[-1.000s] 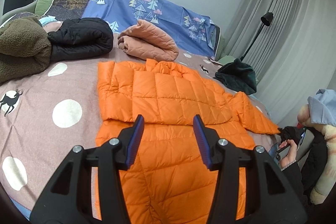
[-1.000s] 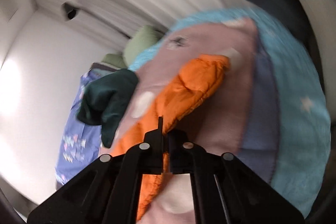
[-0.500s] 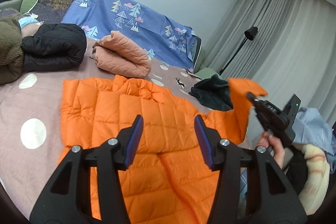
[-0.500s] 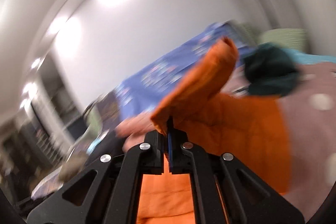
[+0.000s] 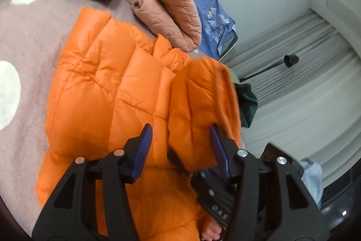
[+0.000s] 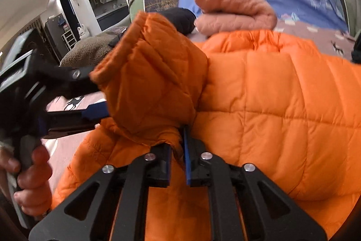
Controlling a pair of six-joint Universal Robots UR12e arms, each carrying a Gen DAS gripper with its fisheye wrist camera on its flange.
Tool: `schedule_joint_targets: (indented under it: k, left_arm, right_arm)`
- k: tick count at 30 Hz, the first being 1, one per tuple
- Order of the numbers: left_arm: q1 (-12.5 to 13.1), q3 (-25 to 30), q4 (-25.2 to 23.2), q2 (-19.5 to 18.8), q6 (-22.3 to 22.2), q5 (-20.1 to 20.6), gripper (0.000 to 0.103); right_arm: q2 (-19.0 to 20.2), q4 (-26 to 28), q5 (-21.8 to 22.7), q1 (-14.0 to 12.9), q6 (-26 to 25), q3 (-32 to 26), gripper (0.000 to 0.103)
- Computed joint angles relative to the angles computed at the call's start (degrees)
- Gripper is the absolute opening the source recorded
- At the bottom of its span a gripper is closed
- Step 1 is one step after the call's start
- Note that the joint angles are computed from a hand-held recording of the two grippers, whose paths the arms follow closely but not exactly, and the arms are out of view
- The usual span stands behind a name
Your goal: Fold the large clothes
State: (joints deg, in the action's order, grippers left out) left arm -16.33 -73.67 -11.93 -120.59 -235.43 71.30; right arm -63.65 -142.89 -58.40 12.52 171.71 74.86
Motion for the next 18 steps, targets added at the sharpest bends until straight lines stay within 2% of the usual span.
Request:
schedule_joint_targets:
  k: [1,4,6,7,9,12,16,17,18]
  left_arm:
    - [0.1,-0.2,0.9,-0.1,-1.0,-0.1,0.059]
    - [0.5,-0.4,2.6,-0.5,-3.7,-0.7,0.06]
    - [0.8,-1.3,6.0,-0.6,-6.1,-1.4,0.063]
    - [1.0,-1.8,7.9,-0.4,-7.1,-1.3,0.068]
    - [1.0,-2.1,8.6,0.1,-6.7,-0.4,0.075]
    - [0.8,-0.6,4.5,0.3,-1.6,-0.1,0.076]
    - [-0.1,3.1,-5.5,-0.5,5.4,1.7,0.074]
    - [-0.1,3.3,-5.9,-0.7,5.1,1.5,0.072]
    - [-0.1,3.5,-6.2,-1.0,4.6,1.1,0.063]
  right_arm:
    - [0.1,0.5,0.1,-0.2,0.5,-0.2,0.012]
    - [-0.4,1.0,-0.1,-0.2,-0.1,0.6,0.016]
    - [-0.4,1.0,-0.6,0.0,-0.8,0.5,0.018]
    - [-0.3,1.0,-0.9,0.1,-1.1,0.4,0.018]
    - [0.0,1.1,-1.3,0.5,-1.1,0.0,0.019]
    - [0.1,1.2,-1.6,0.5,-1.4,0.0,0.019]
    - [0.3,1.5,-1.6,0.5,-1.7,-0.2,0.019]
    - [0.3,1.6,-1.6,0.5,-1.6,-0.3,0.019]
    - [0.2,1.6,-1.5,0.5,-1.6,-0.1,0.019]
